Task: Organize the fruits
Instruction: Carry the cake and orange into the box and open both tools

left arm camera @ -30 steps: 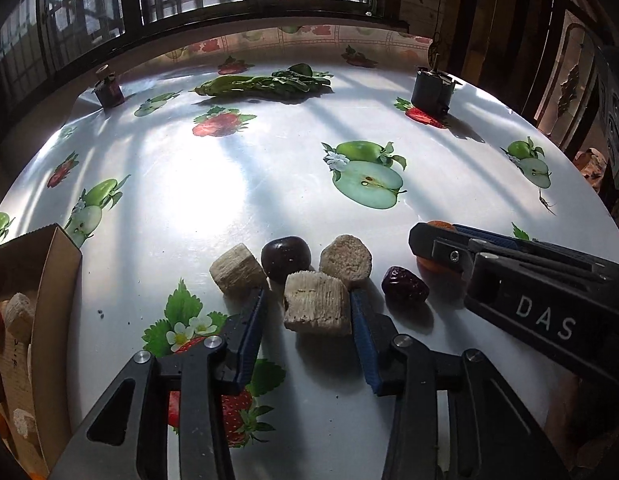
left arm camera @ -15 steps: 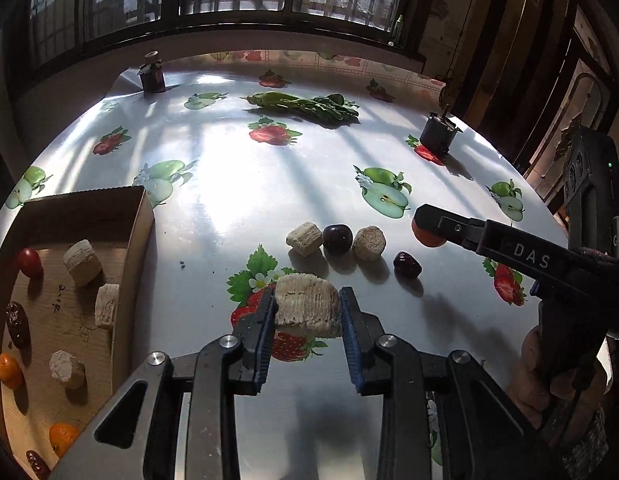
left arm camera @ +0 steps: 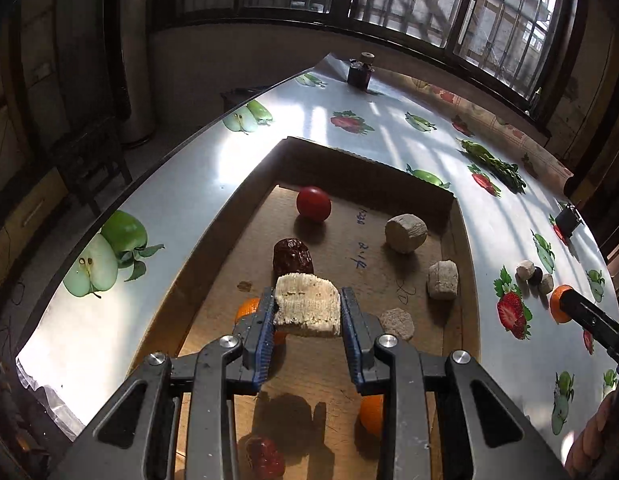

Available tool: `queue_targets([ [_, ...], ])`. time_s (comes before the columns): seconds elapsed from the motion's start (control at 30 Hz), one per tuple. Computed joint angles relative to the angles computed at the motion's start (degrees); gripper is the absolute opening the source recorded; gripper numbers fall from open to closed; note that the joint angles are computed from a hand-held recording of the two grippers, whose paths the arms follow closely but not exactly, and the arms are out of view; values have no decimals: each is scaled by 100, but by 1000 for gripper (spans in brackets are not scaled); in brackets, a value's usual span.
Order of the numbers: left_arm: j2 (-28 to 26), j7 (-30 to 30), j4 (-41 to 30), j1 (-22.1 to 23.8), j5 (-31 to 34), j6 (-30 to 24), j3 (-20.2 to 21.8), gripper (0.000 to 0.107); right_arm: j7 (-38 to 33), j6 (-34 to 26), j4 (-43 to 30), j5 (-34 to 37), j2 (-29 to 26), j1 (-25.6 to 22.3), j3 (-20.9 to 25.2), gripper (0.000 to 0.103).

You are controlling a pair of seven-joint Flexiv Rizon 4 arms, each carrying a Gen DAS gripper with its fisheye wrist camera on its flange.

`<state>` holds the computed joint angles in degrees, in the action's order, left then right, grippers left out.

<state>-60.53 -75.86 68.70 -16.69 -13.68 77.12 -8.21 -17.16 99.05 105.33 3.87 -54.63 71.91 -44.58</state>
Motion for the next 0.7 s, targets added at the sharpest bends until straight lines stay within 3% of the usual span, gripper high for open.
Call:
queue_targets([
  [0.23, -83, -18, 19, 127, 17, 7, 77, 30, -301, -771, -1624, -1219, -160, -851, 1239, 33],
  [0.4, -128, 1, 23, 168, 64, 149, 78, 30, -287, -1466, -2260, -1852, -311, -1247, 1939, 34],
  [0.7, -78, -33, 115, -21, 226, 323, 340, 30, 162, -1629, -2321, -2475, -321, -1415, 2290, 34],
])
